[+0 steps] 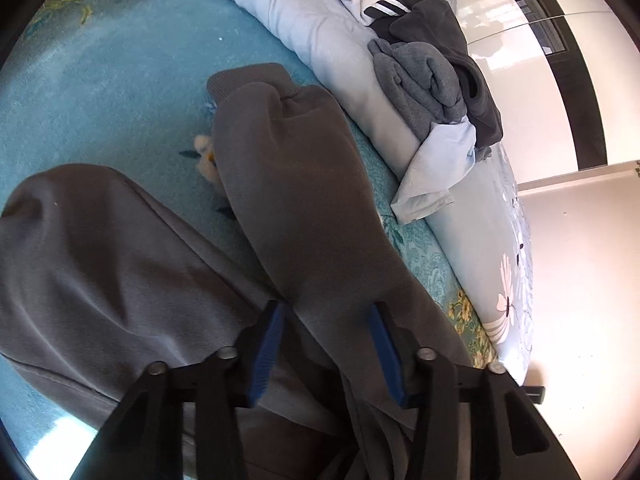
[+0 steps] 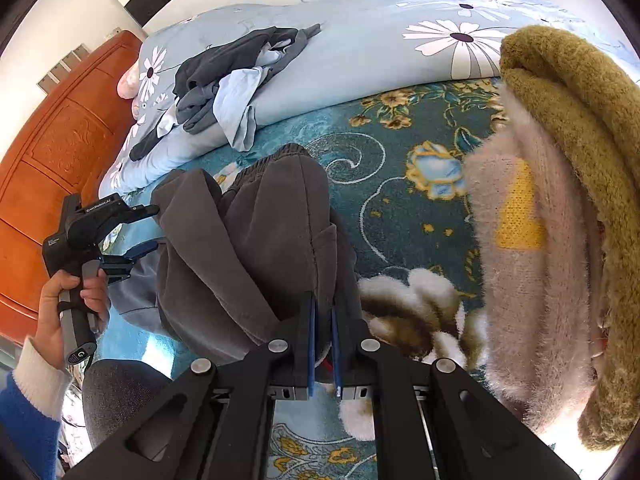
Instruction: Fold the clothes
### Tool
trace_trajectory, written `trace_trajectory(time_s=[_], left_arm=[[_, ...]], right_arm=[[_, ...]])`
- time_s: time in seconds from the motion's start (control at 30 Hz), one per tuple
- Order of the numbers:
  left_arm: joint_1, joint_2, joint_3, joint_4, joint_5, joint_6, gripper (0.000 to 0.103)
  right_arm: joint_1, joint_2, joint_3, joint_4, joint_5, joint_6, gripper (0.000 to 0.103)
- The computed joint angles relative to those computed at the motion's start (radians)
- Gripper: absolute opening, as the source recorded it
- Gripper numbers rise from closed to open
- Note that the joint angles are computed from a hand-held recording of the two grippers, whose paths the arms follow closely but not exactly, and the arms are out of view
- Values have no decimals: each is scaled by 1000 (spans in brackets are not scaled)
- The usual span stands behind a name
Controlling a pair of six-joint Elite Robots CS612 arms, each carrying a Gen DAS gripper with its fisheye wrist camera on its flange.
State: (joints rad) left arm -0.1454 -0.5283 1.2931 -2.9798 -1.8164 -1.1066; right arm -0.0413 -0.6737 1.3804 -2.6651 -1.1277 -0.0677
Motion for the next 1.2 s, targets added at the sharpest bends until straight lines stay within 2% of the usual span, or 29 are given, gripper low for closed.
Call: trace_trajectory(time_s=[0.03, 0.13, 0.3, 0.4, 0.5, 0.57, 0.63, 0.7, 0.9, 1.03, 1.2], left_arm=[[-3, -4, 2, 9, 19, -2, 13], [-12, -24, 26, -10, 83, 12, 5], [-22, -91, 112, -110, 207, 40, 3], [-27, -161, 206, -205, 296, 53, 3], [-43, -244, 314, -284, 418, 122, 3], [-45, -285, 357, -292, 463, 146, 3], [-45, -313, 376, -265, 502, 186, 3], [-41, -309, 350, -188, 531, 241, 3], [-4, -239, 251, -6, 477, 223, 3], [6, -188, 170, 57, 468, 261, 3], [21, -116, 11, 117, 468, 370, 3]], right_arm=[[-1, 2, -4, 0, 3, 4, 7], [-3, 6, -14, -4, 14, 19, 7], [-3, 10, -35, -45, 59, 45, 7], [-2, 4, -37, -79, 108, 40, 7], [-1, -12, -24, -96, 179, 23, 7], [-3, -21, -14, -98, 247, 13, 7], [3, -26, -15, -102, 271, -13, 7], [13, -19, -35, -89, 275, -34, 7], [51, 40, -159, 2, 219, -34, 7], [67, 75, -230, 40, 178, -43, 7], [87, 129, -345, 18, 115, 1, 7]])
